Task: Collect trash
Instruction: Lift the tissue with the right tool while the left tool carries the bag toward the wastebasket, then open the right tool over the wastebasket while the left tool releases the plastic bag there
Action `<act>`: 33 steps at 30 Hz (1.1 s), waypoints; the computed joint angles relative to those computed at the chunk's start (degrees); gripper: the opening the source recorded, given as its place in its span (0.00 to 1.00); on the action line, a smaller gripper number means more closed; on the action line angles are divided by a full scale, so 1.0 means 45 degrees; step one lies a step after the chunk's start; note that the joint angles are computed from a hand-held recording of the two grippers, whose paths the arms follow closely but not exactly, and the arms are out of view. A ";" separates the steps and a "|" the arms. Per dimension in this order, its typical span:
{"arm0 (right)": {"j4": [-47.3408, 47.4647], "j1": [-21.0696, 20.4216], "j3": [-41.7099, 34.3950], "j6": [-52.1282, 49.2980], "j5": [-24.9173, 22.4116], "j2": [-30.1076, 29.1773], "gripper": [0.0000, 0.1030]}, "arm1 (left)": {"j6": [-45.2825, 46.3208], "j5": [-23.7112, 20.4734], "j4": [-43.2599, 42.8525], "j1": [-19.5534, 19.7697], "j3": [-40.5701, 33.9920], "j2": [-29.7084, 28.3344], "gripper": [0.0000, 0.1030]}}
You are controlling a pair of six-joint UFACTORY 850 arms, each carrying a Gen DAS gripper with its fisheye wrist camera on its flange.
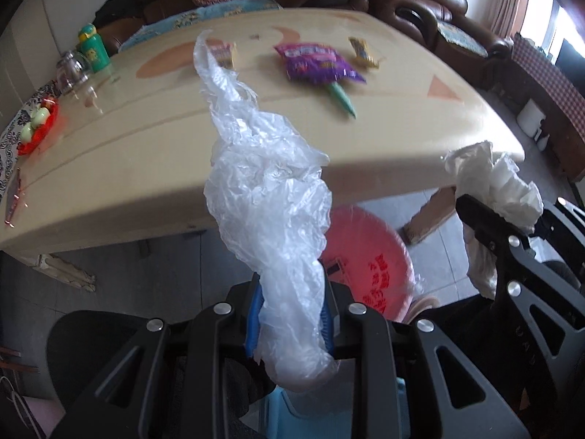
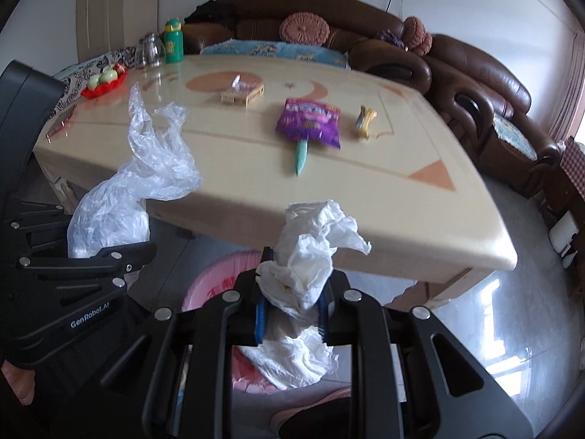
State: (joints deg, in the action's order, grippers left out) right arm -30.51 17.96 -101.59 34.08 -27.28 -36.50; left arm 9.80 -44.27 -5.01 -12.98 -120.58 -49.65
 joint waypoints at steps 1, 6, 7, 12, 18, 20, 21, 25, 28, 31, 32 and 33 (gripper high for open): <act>0.0147 -0.0025 -0.0005 -0.0126 -0.0034 -0.0038 0.20 | 0.0023 -0.0103 -0.0005 -0.0005 -0.0050 -0.0094 0.25; 0.0932 -0.0174 -0.0132 -0.0784 -0.0229 -0.0395 0.20 | 0.0454 -0.0779 -0.0124 -0.0049 -0.0427 -0.0637 0.25; 0.1132 -0.0203 -0.0191 -0.0962 -0.0290 -0.0509 0.20 | 0.0464 -0.0858 -0.0070 -0.0069 -0.0466 -0.0717 0.25; 0.2044 -0.0317 -0.0398 -0.1716 -0.0522 -0.0893 0.20 | 0.0926 -0.1940 -0.0492 -0.0071 -0.1129 -0.1441 0.25; 0.2887 -0.0457 -0.0789 -0.2430 -0.0915 -0.1455 0.20 | 0.1370 -0.2457 -0.0615 -0.0202 -0.1402 -0.1929 0.25; 0.3044 -0.0486 -0.0974 -0.2591 -0.1073 -0.1637 0.20 | 0.1459 -0.2706 -0.0634 -0.0240 -0.1688 -0.2199 0.25; 0.3146 -0.0509 -0.1074 -0.2695 -0.1184 -0.1756 0.20 | 0.1443 -0.2820 -0.0621 -0.0250 -0.1783 -0.2298 0.25; 0.3408 -0.0565 -0.1308 -0.2958 -0.1426 -0.2059 0.20 | 0.1314 -0.3506 -0.0528 -0.0295 -0.2646 -0.3031 0.25; 0.3801 -0.0628 -0.1516 -0.3291 -0.1604 -0.2334 0.20 | 0.1279 -0.4052 -0.0531 -0.0305 -0.3567 -0.3695 0.25; 0.4144 -0.0680 -0.1915 -0.3684 -0.1904 -0.2742 0.20 | 0.1125 -0.4687 -0.0564 -0.0360 -0.4502 -0.4350 0.25; 0.4269 -0.0701 -0.2102 -0.3806 -0.2040 -0.2909 0.20 | 0.1088 -0.4981 -0.0548 -0.0366 -0.4991 -0.4644 0.25; 0.4372 -0.0714 -0.2239 -0.3906 -0.2159 -0.3043 0.21 | 0.1098 -0.5193 -0.0552 -0.0358 -0.5292 -0.4864 0.25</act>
